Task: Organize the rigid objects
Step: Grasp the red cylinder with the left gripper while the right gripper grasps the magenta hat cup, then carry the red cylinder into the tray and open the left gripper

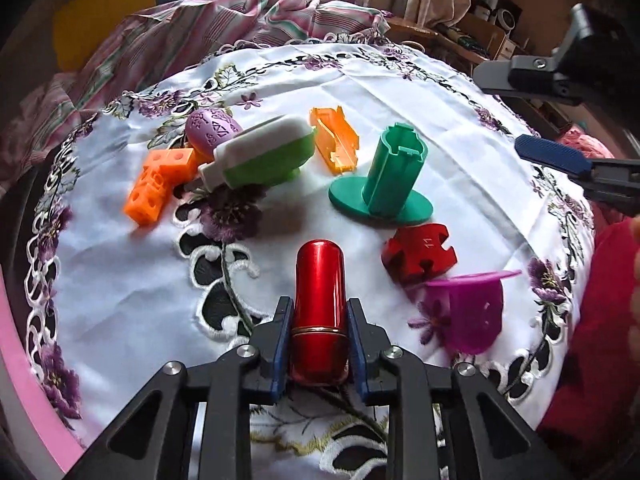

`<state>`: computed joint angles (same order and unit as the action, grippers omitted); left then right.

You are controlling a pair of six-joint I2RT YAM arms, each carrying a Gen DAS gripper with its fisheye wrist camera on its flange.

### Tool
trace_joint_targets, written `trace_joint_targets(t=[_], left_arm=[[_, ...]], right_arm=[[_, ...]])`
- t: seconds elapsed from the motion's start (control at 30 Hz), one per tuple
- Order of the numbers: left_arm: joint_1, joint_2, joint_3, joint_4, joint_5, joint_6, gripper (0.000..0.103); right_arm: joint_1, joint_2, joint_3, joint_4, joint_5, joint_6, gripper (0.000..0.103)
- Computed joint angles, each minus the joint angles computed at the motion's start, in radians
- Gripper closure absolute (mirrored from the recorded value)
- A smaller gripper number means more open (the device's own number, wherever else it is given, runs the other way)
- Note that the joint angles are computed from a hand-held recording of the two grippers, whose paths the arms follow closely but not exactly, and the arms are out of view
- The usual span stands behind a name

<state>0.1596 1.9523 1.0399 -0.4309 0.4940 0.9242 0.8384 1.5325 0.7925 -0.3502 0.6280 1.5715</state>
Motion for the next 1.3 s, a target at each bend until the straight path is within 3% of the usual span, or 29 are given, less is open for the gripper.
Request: trace_joint_targets(t=[0.17, 0.4, 0.63, 0.9, 1.1, 1.13, 1.17, 1.23, 1.3], left_arm=[[0.093, -0.015, 0.005, -0.060, 0.031, 0.032, 0.077], [0.226, -0.049, 0.004, -0.148, 0.067, 0.133, 0.077], [0.331, -0.086, 0.041, -0.263, 0.138, 0.235, 0.077], [0.416, -0.046, 0.152, -0.399, 0.198, 0.272, 0.077], [0.483, 0.008, 0.260, -0.494, 0.233, 0.277, 0.077], [0.497, 0.019, 0.282, -0.508, 0.239, 0.275, 0.077], [0.511, 0.034, 0.310, -0.525, 0.244, 0.269, 0.077], [0.544, 0.082, 0.386, -0.561, 0.249, 0.243, 0.077], [0.577, 0.140, 0.470, -0.575, 0.245, 0.190, 0.077]], right_arm=[[-0.010, 0.012, 0.002, 0.009, -0.032, -0.005, 0.033], [-0.042, 0.084, 0.033, 0.053, -0.167, -0.068, 0.033], [0.013, 0.148, 0.145, -0.069, -0.213, -0.072, 0.033], [0.113, 0.243, 0.290, -0.283, -0.211, 0.091, 0.033], [0.105, 0.301, 0.311, -0.278, -0.242, 0.113, 0.033], [0.100, 0.328, 0.336, -0.302, -0.247, 0.101, 0.037], [0.093, 0.357, 0.363, -0.326, -0.259, 0.081, 0.056], [0.078, 0.404, 0.393, -0.324, -0.291, 0.032, 0.070], [0.081, 0.443, 0.438, -0.353, -0.280, 0.001, 0.071]])
